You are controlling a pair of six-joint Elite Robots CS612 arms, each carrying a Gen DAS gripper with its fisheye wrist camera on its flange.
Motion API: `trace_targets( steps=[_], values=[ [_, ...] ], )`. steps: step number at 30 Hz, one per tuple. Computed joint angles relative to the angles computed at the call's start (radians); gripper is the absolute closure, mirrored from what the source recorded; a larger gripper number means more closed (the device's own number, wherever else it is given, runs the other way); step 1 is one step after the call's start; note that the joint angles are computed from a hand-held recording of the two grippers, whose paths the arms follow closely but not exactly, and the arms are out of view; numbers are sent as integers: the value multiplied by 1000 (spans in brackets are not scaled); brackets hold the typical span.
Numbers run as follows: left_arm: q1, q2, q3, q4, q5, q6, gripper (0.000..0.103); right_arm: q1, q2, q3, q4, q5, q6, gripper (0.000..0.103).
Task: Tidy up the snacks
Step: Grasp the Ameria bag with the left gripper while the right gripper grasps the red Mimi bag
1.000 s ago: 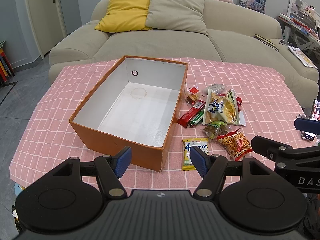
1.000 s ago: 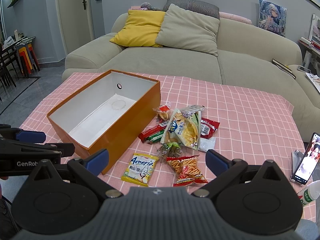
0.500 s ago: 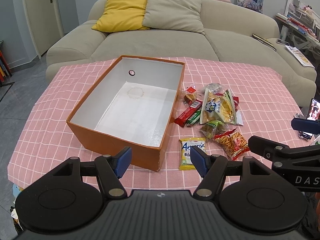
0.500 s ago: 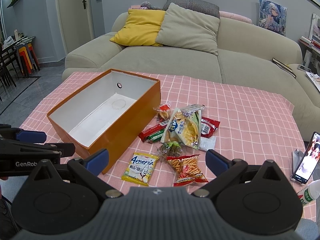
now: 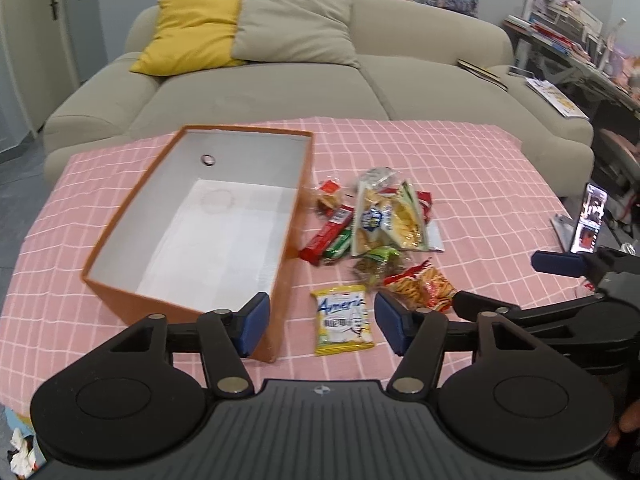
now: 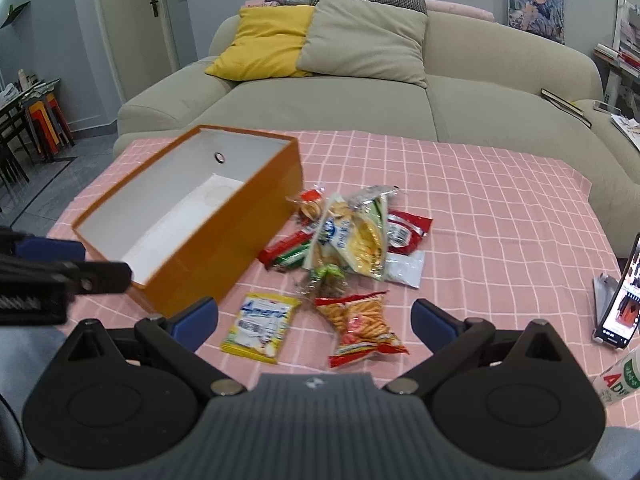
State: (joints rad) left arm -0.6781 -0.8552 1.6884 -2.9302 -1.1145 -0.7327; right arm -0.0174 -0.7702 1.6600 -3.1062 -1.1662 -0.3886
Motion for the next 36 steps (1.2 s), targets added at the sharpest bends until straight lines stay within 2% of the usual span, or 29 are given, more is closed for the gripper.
trace_targets(
  steps=[2, 7, 9, 12, 17, 21, 24, 28, 32, 36],
  values=[
    [6, 13, -17, -3, -28, 17, 37, -4, 12, -9, 1, -3, -20, 6],
    [21, 49, -73, 29, -105, 36, 41, -8, 42, -42, 38, -17, -80, 22],
    [24, 61, -96, 55, -126, 32, 42, -10, 53, -55, 60, -13, -109, 32],
    [32, 84, -139, 115, -156, -3, 42, -11, 70, -77, 91, -5, -154, 40],
    [44, 130, -215, 223, -185, -62, 42, -6, 100, -121, 142, -20, -216, 44],
    [52, 168, -278, 313, -188, -115, 34, 0, 125, -159, 187, -30, -239, 44],
    [55, 200, -324, 379, -183, -115, 31, 0, 141, -184, 224, -29, -247, 44],
    [59, 231, -355, 413, -190, -120, 30, 3, 161, -210, 250, -28, -255, 45],
    [59, 250, -364, 409, -181, -140, 29, 6, 175, -229, 273, -41, -255, 61],
    [59, 265, -377, 428, -165, -170, 26, 2, 182, -234, 266, -39, -259, 63]
  ],
)
